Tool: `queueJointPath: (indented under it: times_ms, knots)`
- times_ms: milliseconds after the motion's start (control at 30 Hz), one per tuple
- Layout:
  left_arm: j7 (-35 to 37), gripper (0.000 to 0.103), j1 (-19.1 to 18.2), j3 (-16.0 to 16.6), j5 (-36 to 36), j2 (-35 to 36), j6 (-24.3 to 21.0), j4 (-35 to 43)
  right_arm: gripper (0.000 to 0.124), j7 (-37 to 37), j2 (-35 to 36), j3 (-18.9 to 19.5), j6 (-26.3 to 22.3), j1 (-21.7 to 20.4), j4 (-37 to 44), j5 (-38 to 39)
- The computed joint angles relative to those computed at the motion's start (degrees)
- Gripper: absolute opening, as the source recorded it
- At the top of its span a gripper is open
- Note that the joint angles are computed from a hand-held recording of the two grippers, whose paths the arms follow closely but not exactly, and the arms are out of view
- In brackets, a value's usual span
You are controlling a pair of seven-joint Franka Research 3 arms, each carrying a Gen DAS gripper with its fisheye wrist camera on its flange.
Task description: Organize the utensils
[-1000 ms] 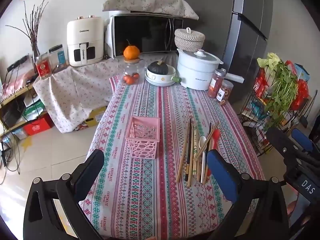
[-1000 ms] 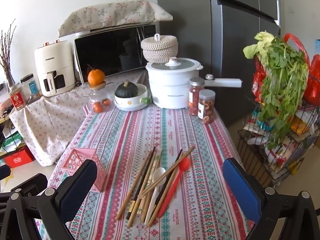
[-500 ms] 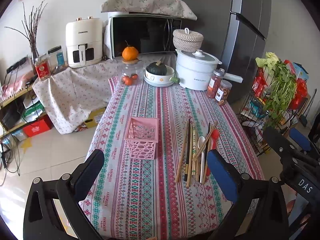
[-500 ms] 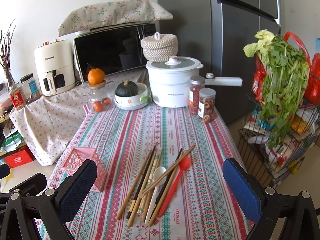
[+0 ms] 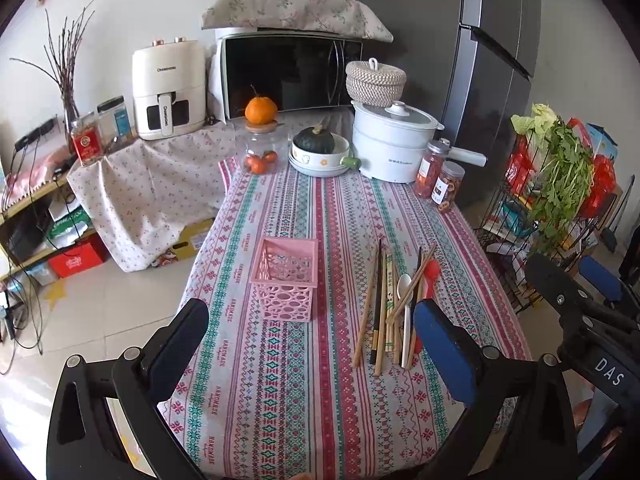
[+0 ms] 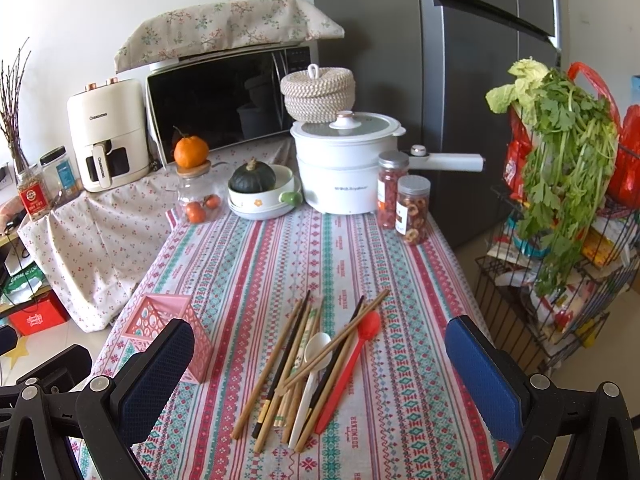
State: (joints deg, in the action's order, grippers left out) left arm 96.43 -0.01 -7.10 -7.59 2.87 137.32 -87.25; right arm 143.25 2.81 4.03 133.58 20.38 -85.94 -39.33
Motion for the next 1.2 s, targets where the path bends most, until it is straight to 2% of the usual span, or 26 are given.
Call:
queueJointPath:
  times_ms: [1200]
  knots:
    - [0.4, 0.103, -0.02, 0.19, -0.7, -0.83, 1.19, -1.24, 0.103, -0.7, 0.99, -0.52, -0.72, 0.6, 0.74, 0.64]
